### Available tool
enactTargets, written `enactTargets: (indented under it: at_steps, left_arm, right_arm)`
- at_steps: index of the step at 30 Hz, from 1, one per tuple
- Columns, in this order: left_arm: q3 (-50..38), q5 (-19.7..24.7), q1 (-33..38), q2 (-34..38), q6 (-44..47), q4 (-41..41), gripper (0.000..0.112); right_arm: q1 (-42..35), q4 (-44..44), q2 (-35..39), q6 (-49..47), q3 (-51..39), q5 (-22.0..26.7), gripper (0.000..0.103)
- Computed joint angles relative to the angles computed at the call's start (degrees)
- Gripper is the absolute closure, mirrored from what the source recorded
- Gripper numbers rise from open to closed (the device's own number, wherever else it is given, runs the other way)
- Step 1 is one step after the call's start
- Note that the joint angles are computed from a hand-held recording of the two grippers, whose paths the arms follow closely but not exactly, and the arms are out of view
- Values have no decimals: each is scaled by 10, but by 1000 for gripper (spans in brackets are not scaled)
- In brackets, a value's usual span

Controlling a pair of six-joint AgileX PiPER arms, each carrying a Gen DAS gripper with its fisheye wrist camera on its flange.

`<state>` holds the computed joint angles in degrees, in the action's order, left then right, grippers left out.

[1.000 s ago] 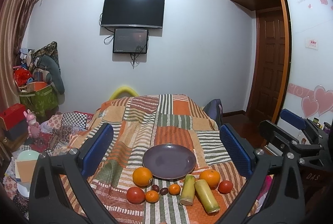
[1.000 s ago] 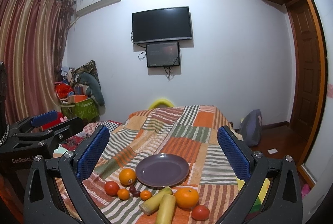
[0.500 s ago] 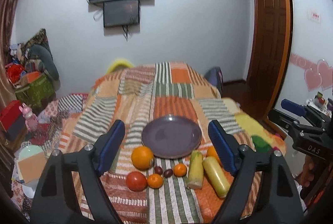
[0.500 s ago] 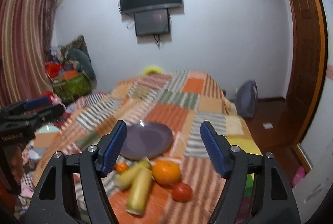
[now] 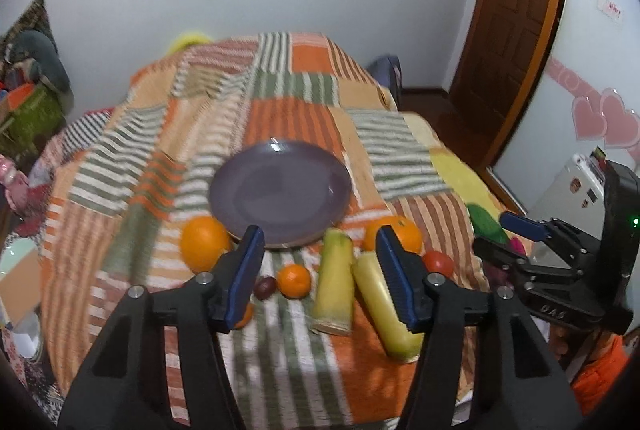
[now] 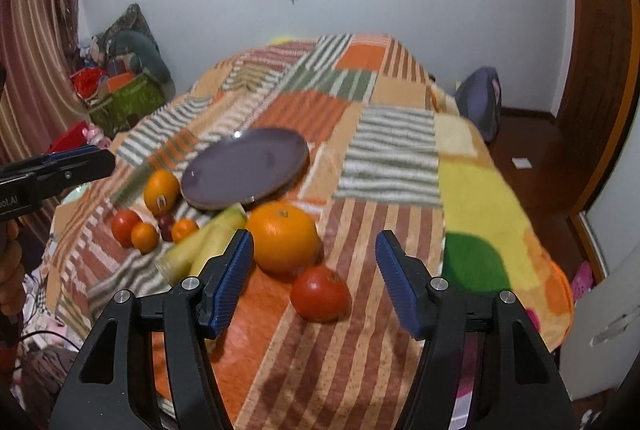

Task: Organize fruits
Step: 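Grasp the yellow corn cob with left gripper while right gripper grasps a red tomato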

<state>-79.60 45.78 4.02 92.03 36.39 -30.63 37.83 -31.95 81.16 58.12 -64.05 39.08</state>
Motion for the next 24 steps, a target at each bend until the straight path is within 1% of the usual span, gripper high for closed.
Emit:
enactTargets:
  at_steps: [4, 9, 10, 12, 16, 19, 24]
  left_arm:
    - [-7, 17, -35, 27, -34, 30, 55]
    - [2, 22, -76, 45, -63, 59, 56]
    - [3, 24, -82, 49, -64, 60, 56]
    - [5, 29, -96, 56, -75, 71, 63]
    - [3, 36, -114, 75, -97, 92, 67]
    - [14, 20, -123, 75, -119, 113, 67]
    - [21, 7, -129, 76, -140, 126, 67]
  right_arm:
    - [-13, 37, 10, -23, 19, -31, 44]
    - [-35, 98, 23, -75, 37, -65, 47]
    - [-39, 108, 25, -82, 41, -69, 48]
    - [-49, 133, 30, -104, 45, -76, 53]
    - [-72, 206, 32, -166, 63, -105, 59]
    - [-76, 222, 35, -178, 69, -116, 59]
    - [-80, 212, 39, -169, 72, -121, 59]
